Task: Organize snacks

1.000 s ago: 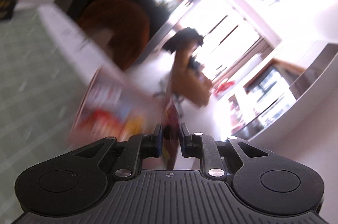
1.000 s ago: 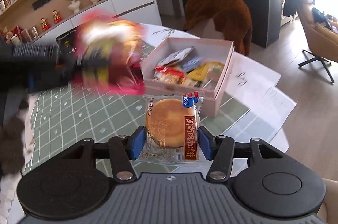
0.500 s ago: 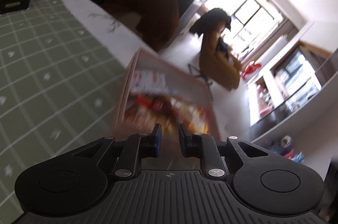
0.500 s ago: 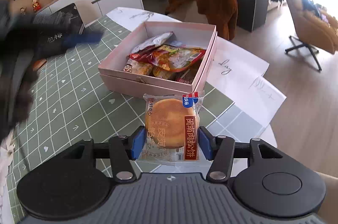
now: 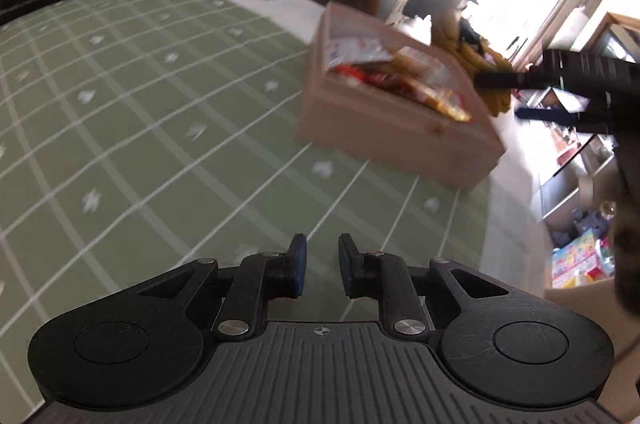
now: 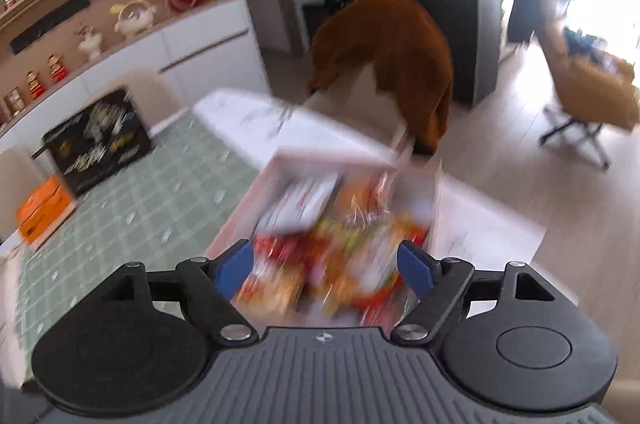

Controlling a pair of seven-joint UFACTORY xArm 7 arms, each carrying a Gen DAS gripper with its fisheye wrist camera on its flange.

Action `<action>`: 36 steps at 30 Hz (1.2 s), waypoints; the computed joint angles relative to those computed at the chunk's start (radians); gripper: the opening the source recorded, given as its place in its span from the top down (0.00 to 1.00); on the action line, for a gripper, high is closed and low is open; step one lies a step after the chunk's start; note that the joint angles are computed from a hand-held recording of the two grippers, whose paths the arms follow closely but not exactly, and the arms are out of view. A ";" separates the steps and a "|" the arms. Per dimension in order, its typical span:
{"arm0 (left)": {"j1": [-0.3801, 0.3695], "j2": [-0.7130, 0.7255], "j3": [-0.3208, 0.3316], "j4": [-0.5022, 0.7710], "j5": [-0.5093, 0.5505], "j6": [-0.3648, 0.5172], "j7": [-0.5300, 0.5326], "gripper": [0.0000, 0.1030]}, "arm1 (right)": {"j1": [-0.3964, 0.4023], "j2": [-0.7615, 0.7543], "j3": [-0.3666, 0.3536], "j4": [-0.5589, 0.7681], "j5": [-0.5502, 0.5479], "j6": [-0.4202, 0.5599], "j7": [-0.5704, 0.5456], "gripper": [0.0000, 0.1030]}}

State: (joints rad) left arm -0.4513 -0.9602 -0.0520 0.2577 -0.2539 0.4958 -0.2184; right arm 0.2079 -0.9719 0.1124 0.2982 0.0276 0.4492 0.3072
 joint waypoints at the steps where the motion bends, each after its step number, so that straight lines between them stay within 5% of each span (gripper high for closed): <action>1: 0.011 -0.029 -0.011 -0.019 0.011 0.016 -0.005 0.80 | 0.015 -0.032 0.014 -0.029 0.009 0.024 0.016 0.23; 8: 0.009 -0.182 -0.050 -0.147 0.110 -0.042 0.048 0.80 | 0.206 -0.261 0.277 -0.216 0.014 0.216 0.307 0.23; 14: 0.030 -0.101 -0.090 -0.166 0.171 -0.199 0.020 0.80 | 0.242 -0.194 0.434 -0.233 -0.044 0.193 0.536 0.16; 17: 0.034 -0.052 -0.103 -0.163 0.188 -0.263 -0.016 0.80 | 0.207 -0.171 0.462 -0.214 -0.097 0.224 0.602 0.00; 24: 0.094 0.002 -0.224 -0.157 0.306 -0.341 -0.088 0.79 | 0.218 -0.222 0.479 -0.253 -0.183 0.245 0.760 0.00; 36: 0.072 0.081 -0.147 -0.146 0.332 -0.417 -0.094 0.79 | 0.243 -0.191 0.505 -0.281 -0.352 0.187 0.957 0.00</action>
